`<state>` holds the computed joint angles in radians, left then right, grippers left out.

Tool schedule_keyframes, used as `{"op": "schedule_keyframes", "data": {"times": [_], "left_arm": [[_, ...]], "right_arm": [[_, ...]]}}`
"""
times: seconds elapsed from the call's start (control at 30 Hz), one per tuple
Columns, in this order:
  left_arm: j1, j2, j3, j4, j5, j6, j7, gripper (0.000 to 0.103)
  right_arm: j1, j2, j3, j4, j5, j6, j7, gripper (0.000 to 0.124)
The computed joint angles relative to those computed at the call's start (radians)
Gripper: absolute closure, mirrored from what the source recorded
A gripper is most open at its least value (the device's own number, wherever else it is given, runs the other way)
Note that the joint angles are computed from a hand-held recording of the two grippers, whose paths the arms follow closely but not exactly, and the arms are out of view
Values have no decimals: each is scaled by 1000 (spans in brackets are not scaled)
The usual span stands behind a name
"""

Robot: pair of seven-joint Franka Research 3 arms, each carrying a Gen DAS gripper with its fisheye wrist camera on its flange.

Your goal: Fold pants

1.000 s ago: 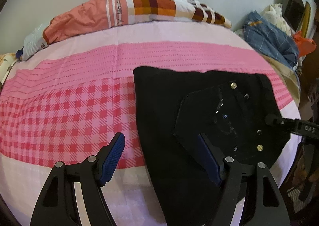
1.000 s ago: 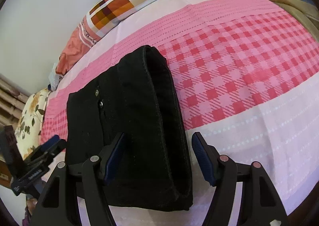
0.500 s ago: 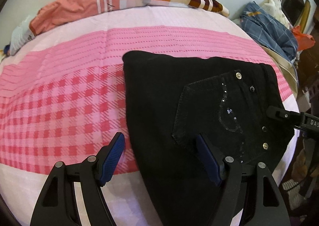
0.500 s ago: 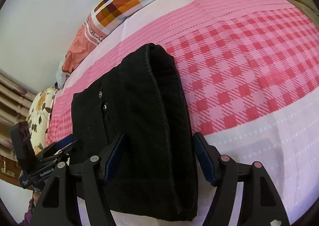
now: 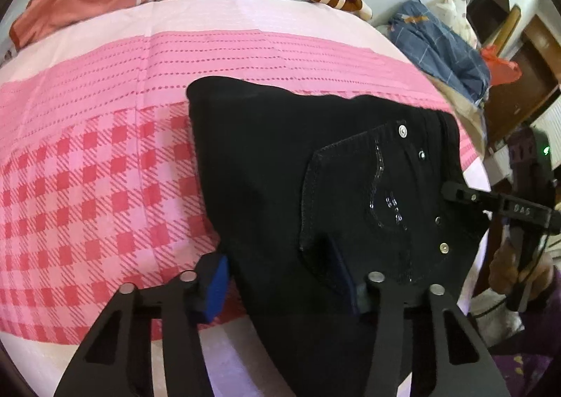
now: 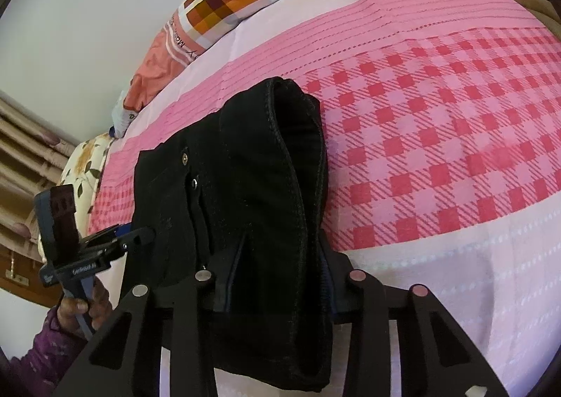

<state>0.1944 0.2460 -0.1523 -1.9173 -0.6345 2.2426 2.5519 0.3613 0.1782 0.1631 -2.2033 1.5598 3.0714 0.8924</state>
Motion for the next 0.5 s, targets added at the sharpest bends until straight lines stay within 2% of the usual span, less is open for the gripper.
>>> {"op": "schedule_keyframes", "data": {"times": [0.03, 0.13, 0.2, 0.27, 0.33, 0.4, 0.43, 0.47, 0.5], "left_arm": [[6, 15, 3, 24, -4, -32, -15, 53], [21, 53, 4, 84, 2, -108, -55, 51], [30, 66, -1, 104, -1, -139, -61, 45], [40, 75, -9, 120, -11, -180, -46, 27], [30, 65, -14, 106, 0, -166, -38, 23], [11, 42, -17, 71, 20, -111, -21, 23], [9, 34, -18, 60, 14, -99, -14, 32], [4, 20, -15, 40, 12, -64, -13, 56], [6, 11, -12, 33, 1, -47, -14, 67]], "right_arm": [[-2, -3, -5, -7, -37, -9, 52, 77], [-18, -10, -8, -10, 13, -48, 32, 72], [-18, -7, -12, -10, -18, -60, 46, 71], [-17, -4, -14, -8, -81, -69, 92, 69], [-13, 5, -14, -4, -178, -73, 164, 85], [-24, 1, 0, -3, -174, -74, 150, 93], [-32, -4, 7, -2, -140, -78, 121, 98], [-41, -8, 12, 1, -80, -89, 72, 99], [-48, -15, 14, 5, 0, -102, 9, 101]]}}
